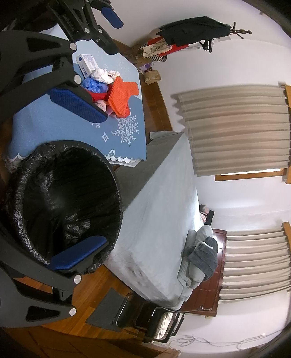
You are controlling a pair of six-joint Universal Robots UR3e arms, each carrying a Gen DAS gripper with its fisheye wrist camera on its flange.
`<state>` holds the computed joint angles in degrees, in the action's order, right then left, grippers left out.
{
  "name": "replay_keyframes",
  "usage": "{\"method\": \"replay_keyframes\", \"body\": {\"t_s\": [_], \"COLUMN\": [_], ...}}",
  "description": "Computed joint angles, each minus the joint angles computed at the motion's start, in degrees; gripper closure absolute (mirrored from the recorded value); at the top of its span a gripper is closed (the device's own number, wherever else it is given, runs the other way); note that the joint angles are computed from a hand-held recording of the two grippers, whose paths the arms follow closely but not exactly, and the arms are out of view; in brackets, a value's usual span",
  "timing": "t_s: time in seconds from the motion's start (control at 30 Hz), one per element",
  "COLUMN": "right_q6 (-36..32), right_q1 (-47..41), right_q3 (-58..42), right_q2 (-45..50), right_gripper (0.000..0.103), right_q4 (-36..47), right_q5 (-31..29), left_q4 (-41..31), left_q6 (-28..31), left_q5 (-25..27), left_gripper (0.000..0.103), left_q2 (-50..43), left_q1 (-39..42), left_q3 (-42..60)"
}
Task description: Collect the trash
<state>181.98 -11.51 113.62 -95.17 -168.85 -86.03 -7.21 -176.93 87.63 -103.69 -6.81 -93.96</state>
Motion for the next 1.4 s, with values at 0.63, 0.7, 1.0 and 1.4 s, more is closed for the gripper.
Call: {"method": "replay_keyframes", "body": {"t_s": [0.63,0.7,1.0,1.4], "right_q6": [-0.20,-0.22,-0.10,-0.07], "right_q1": [-0.76,-0.77,-0.67,-0.67], "right_q3": [0.68,0.80,0.56,0.40], "right_q2": [-0.27,-0.35,-0.17,-0.20], "right_gripper": [0.005,0.005,0.005,0.005], "right_q4": [-0.14,-0.15,-0.04,0.25], "right_q5": [0.78,0.85,0.72,0.79], "left_q4": [-0.05,-0.03,-0.10,-0.18], "left_q6": [0.25,0.24,0.25,0.25], "left_q5": [-0.31,-0.27,-0.26,-0.17], "left_gripper": [0.006,0.006,0.006,0.006], "left_q2": [0.04,0.03,0.00,-0.06], "left_q1": [0.38,0.34,0.32,0.30], "left_q3": [-0.13,-0.12,-0.07,0.02]}}
